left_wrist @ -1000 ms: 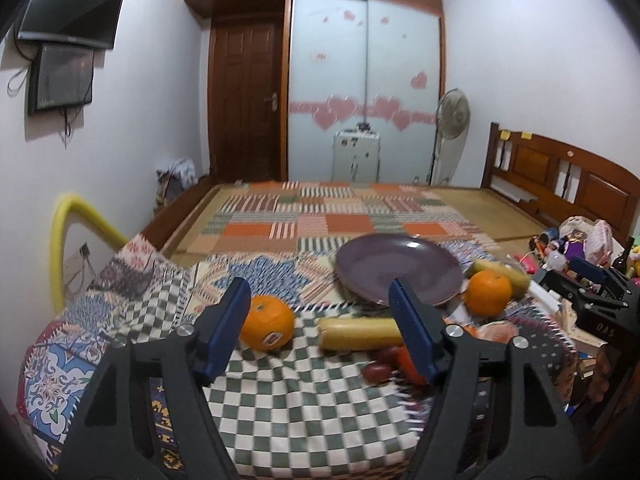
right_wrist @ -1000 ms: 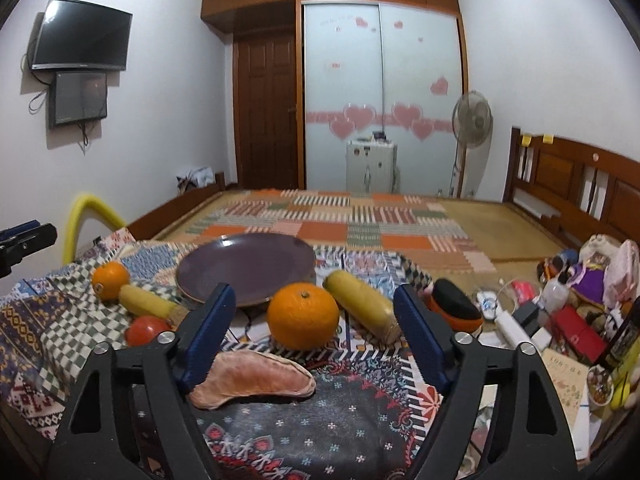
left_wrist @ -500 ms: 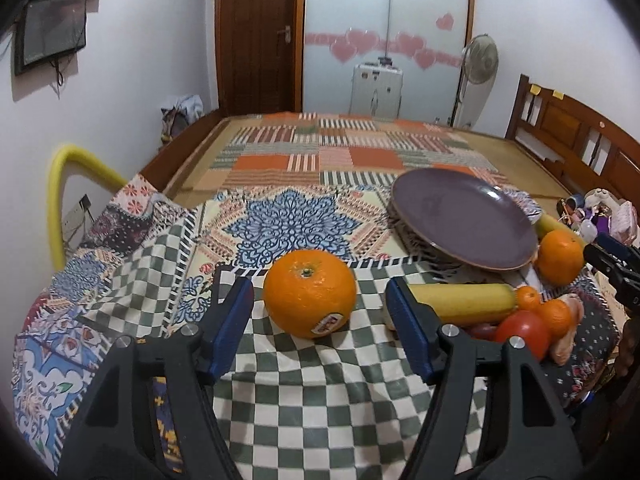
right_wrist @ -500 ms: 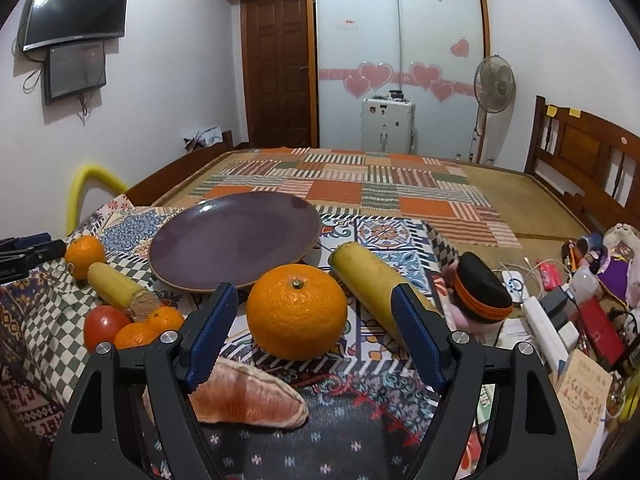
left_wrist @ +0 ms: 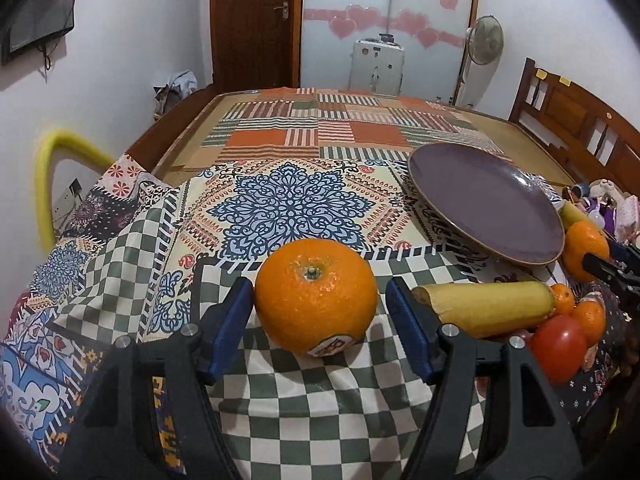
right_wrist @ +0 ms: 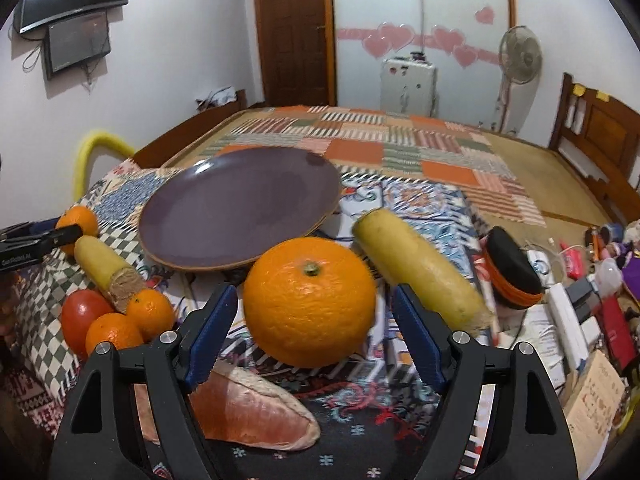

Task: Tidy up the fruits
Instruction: 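Grasp an orange with the left gripper while the right gripper grasps another orange, then carry the orange onto the purple plate with the left gripper while the right gripper places its orange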

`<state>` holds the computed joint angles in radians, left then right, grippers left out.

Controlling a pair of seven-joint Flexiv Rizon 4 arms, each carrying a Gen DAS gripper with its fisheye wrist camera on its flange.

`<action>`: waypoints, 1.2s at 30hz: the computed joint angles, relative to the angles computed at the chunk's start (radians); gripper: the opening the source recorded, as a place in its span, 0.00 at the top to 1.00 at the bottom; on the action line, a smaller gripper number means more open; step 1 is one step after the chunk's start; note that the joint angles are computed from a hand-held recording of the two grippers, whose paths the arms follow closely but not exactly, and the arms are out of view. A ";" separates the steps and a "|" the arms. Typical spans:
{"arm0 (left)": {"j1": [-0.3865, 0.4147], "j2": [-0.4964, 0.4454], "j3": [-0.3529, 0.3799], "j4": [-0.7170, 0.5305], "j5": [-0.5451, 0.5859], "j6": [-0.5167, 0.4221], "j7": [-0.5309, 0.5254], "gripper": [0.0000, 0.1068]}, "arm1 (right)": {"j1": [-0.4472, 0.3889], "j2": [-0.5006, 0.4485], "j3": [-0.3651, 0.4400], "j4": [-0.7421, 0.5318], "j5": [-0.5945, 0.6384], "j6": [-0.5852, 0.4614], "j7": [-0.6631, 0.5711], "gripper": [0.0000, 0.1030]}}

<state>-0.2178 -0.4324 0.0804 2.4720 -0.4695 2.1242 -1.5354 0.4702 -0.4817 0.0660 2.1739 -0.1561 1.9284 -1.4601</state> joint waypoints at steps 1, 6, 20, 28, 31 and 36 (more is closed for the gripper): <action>0.004 -0.001 -0.001 -0.004 0.000 -0.007 0.000 0.37 | -0.006 0.000 0.005 -0.002 -0.004 -0.010 0.003 0.25; 0.045 -0.009 -0.015 -0.014 0.041 -0.013 -0.035 0.39 | -0.135 -0.016 0.120 -0.019 -0.073 -0.041 0.052 0.35; -0.038 0.052 0.013 0.021 -0.015 0.039 -0.011 0.40 | -0.163 0.010 0.135 0.003 -0.116 0.023 0.094 0.36; -0.087 0.083 -0.027 0.000 -0.124 0.110 0.085 0.40 | -0.135 0.038 0.100 -0.009 -0.110 0.095 0.093 0.36; -0.069 0.096 -0.048 -0.016 -0.097 0.107 0.076 0.40 | -0.127 0.043 0.095 -0.018 -0.106 0.118 0.090 0.36; -0.052 0.102 -0.054 -0.071 -0.043 0.068 0.068 0.40 | -0.084 0.044 0.067 -0.042 -0.079 0.143 0.061 0.36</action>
<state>-0.2699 -0.3301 0.0266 2.4007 -0.5125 2.1923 -1.4670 0.3867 -0.4378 0.1334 2.1315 -0.2352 2.0716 -1.3987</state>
